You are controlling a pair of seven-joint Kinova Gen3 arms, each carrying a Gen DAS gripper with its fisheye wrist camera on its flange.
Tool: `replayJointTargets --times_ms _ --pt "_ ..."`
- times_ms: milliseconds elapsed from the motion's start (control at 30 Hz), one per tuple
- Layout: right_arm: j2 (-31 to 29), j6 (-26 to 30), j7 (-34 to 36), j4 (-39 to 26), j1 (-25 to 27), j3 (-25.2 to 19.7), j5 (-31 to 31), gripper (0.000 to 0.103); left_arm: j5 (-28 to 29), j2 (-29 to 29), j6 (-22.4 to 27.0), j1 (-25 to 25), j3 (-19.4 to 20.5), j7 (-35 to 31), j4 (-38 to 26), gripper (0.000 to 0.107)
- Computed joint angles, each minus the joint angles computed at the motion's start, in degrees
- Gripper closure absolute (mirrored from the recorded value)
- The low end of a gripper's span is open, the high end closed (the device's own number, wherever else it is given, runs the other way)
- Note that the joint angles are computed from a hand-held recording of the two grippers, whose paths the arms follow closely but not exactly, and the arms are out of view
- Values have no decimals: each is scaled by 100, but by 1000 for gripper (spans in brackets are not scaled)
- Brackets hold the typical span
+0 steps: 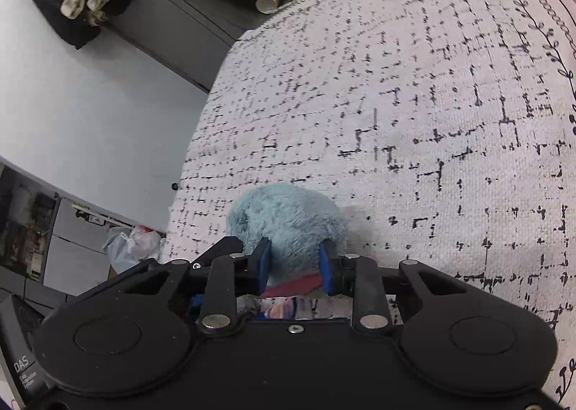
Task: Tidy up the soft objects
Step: 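Lift the grey plush with both tools and carry it over the box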
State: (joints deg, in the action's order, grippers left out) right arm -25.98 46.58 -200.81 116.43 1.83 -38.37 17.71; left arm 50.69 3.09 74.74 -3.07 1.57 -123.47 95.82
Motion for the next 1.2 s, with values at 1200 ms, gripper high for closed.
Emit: replayJointTargets --times_ms 1200 --pt "-393 -76 1287 -1357 1509 -1478 -281 77 248 -695 1288 -924 -991 -184 -902 93"
